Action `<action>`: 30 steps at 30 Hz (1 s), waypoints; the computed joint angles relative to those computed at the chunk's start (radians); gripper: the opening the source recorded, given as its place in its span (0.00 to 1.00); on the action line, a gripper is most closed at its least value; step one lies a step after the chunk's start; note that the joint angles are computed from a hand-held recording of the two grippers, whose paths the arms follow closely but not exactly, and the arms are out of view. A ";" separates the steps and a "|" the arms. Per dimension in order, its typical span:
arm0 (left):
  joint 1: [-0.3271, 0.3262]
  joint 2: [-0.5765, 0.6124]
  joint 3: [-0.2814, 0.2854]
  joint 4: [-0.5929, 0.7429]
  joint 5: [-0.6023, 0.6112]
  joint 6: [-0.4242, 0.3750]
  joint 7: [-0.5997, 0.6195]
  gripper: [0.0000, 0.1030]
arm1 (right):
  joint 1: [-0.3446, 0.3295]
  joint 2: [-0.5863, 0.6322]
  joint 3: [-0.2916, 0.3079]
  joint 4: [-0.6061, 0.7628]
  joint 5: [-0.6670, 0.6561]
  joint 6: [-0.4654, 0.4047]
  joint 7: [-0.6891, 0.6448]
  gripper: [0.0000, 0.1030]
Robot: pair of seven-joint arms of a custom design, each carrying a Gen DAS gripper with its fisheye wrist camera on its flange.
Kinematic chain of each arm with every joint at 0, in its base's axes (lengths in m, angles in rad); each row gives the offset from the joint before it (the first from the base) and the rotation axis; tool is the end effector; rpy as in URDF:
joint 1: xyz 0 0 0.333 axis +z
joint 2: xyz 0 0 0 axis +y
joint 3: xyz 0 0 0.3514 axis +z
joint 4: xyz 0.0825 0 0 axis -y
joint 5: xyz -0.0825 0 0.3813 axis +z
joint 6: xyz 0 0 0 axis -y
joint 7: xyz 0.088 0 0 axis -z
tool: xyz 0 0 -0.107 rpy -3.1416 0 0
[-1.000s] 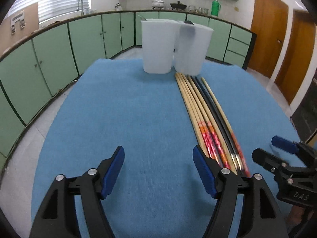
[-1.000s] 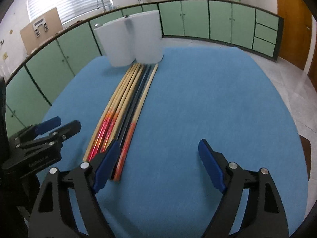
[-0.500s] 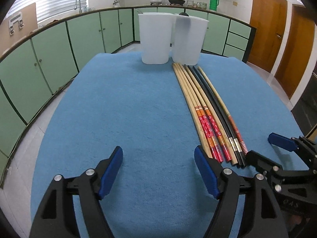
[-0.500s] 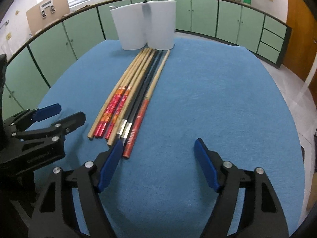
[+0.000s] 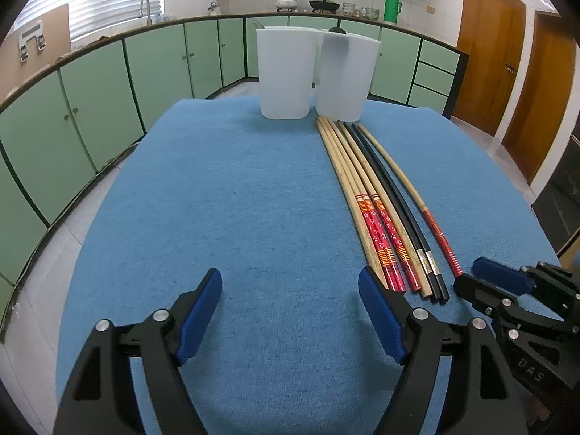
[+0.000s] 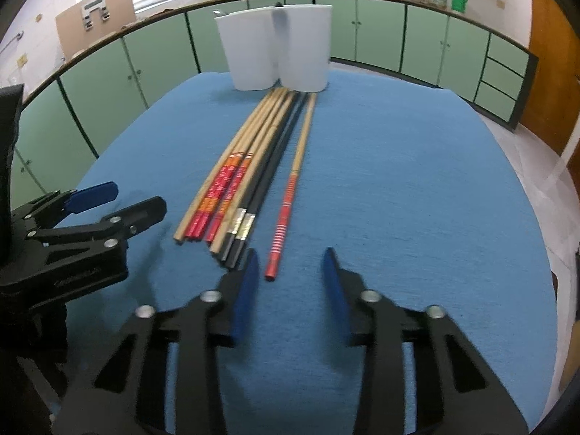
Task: Organize utensils
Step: 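Close the right tool on one red-patterned chopstick, then close the left tool on a wooden chopstick while the right tool holds its chopstick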
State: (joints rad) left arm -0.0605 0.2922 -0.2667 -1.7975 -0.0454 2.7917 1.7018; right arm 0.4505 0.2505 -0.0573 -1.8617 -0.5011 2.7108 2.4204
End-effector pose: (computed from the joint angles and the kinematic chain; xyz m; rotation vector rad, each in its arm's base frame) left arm 0.6576 -0.1989 0.5094 -1.4789 2.1885 -0.8448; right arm 0.6083 0.2743 0.4847 -1.7616 1.8632 -0.5869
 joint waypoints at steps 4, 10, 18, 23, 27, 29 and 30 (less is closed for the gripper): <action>0.001 0.003 -0.005 0.004 -0.001 -0.004 0.015 0.74 | -0.003 0.006 0.011 0.008 0.015 0.001 -0.039 0.08; 0.023 0.001 -0.042 0.001 -0.061 -0.011 0.093 0.74 | 0.011 -0.007 -0.015 -0.005 -0.006 -0.002 0.028 0.06; -0.014 0.015 -0.019 0.029 -0.052 -0.076 0.120 0.75 | -0.015 -0.021 -0.010 -0.025 -0.041 -0.007 0.087 0.05; -0.038 0.018 0.025 0.034 -0.001 -0.068 0.020 0.75 | -0.024 -0.023 -0.002 -0.030 -0.042 -0.001 0.088 0.05; -0.045 0.019 0.050 0.036 0.055 -0.067 -0.078 0.75 | -0.025 -0.022 -0.001 -0.030 -0.039 0.001 0.086 0.06; -0.045 0.019 0.048 0.038 0.076 -0.068 -0.090 0.75 | -0.023 -0.021 -0.001 -0.029 -0.041 -0.001 0.087 0.07; -0.044 0.020 0.045 0.039 0.085 -0.070 -0.091 0.74 | -0.024 -0.021 0.000 -0.029 -0.040 0.000 0.085 0.07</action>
State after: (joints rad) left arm -0.1047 0.3121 -0.2214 -1.7587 0.0397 2.7214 1.6109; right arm 0.4269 0.2295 -0.0573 -1.8906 -0.5414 2.7106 2.5058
